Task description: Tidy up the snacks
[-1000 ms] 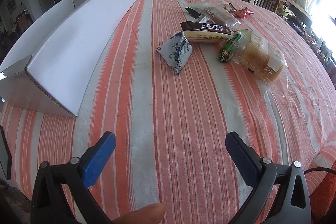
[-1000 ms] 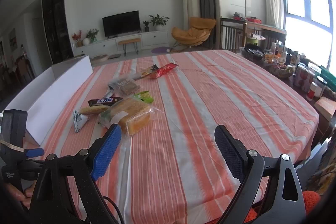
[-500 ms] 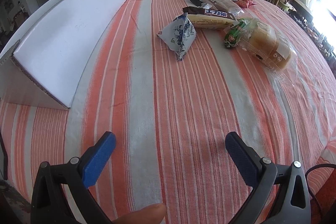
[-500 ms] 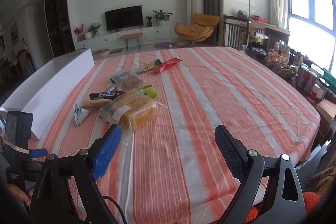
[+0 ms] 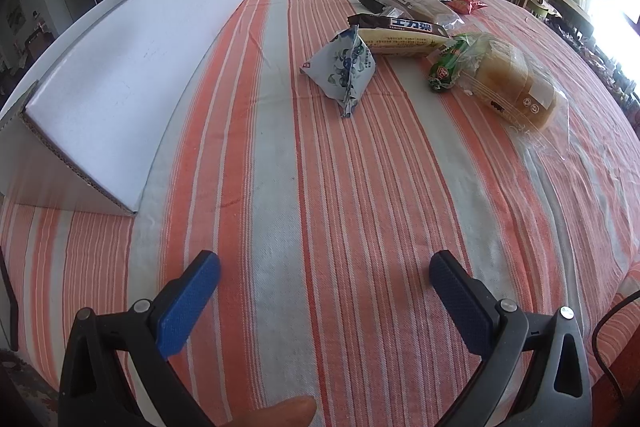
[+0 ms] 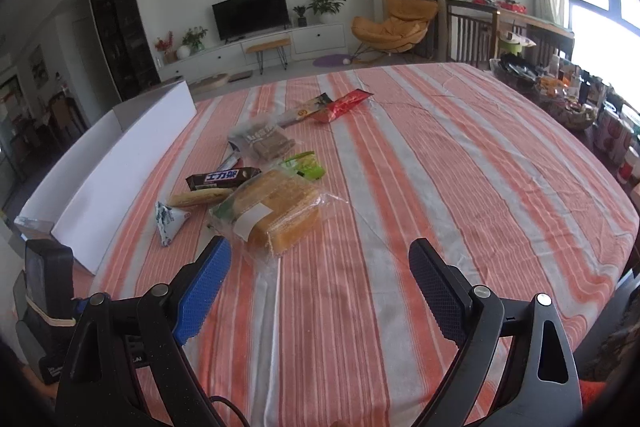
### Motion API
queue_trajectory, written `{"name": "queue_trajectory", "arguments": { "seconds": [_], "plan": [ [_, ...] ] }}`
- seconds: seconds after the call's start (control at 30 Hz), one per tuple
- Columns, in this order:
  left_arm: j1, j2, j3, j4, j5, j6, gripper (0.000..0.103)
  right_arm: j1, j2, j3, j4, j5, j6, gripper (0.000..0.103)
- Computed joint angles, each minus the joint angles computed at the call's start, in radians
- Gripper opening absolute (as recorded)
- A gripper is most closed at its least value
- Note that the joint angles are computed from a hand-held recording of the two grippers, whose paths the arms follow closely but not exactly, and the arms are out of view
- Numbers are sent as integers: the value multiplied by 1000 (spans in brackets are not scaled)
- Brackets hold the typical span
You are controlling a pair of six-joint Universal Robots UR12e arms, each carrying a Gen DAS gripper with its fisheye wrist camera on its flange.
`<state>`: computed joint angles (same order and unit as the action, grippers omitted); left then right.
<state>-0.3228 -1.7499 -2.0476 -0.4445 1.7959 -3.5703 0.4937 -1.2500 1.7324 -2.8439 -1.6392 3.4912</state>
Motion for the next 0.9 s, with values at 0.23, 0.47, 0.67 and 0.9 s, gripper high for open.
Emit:
{"name": "queue_trajectory", "arguments": {
  "seconds": [0.23, 0.47, 0.67, 0.9],
  "plan": [
    [0, 3, -2, -5, 1, -5, 103, -58, 106, -197, 298, 235, 256, 93],
    [3, 6, -1, -21, -4, -8, 103, 15, 252, -414, 560, 72, 200, 93],
    [5, 4, -15, 29, -4, 22, 103, 2, 220, -319, 440, 76, 95, 90],
    [18, 3, -27, 77, -29, 83, 103, -26, 112, -98, 183, 61, 74, 78]
  ]
}}
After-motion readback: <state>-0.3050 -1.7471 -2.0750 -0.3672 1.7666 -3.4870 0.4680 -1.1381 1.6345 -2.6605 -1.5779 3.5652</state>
